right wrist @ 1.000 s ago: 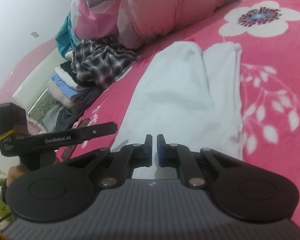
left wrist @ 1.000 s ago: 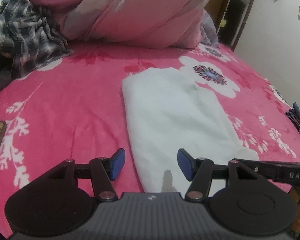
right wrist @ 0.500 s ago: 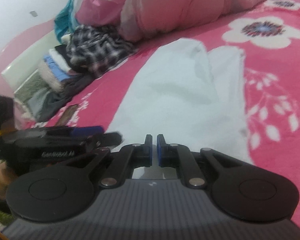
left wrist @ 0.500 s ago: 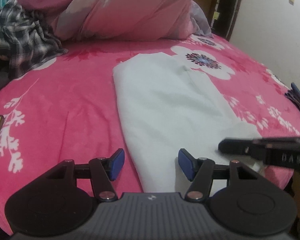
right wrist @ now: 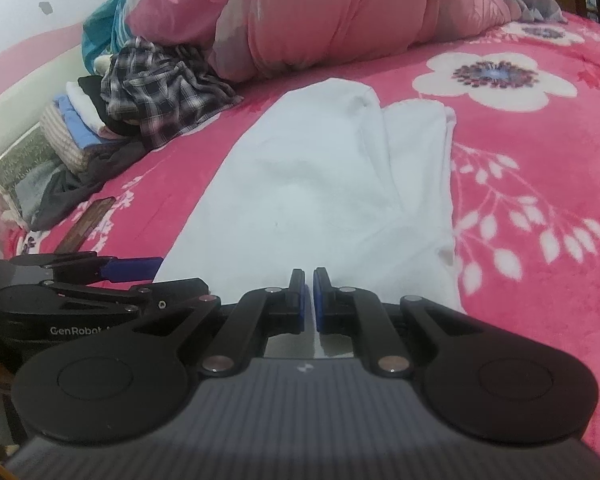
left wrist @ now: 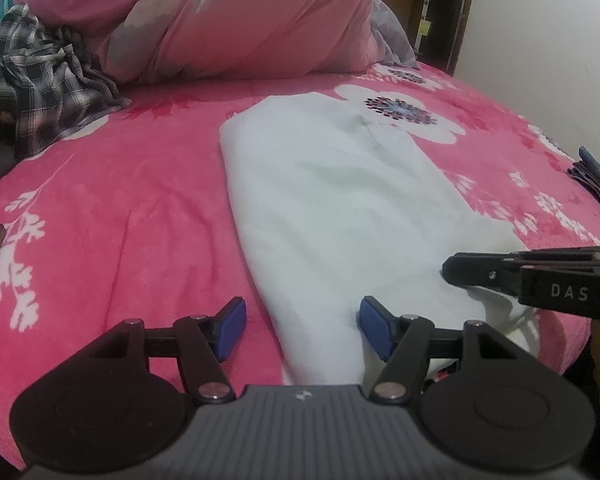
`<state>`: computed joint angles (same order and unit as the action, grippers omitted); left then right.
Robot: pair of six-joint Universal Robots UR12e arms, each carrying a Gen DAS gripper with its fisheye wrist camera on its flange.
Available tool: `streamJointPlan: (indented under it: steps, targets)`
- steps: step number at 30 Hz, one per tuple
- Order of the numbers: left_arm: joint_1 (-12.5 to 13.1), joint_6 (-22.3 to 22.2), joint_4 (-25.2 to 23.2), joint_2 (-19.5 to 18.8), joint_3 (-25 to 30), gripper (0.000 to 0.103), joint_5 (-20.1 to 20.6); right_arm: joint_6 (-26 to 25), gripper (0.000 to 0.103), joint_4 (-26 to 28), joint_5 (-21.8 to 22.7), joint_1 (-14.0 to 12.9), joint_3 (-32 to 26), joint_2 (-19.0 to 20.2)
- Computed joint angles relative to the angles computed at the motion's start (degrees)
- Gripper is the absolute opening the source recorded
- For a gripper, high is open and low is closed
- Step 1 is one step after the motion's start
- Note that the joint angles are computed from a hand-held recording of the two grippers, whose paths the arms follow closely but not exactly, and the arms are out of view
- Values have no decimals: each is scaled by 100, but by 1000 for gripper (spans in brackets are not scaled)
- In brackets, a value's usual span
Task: Fold clothes
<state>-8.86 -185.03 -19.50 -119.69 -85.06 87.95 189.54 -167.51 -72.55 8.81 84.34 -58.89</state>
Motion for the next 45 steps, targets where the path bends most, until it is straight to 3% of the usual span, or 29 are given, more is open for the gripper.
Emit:
streamJointPlan:
  steps: [18, 28, 45]
  targets:
    - [-21, 71, 55, -8, -23, 67, 78, -263, 5, -50, -244, 91, 273, -187]
    - [-39, 131, -35, -6, 11, 69, 132, -131, 5, -94, -279, 94, 433, -284]
    - [-16, 236, -34, 47, -56, 71, 48, -148, 9, -56, -746, 216, 395, -386]
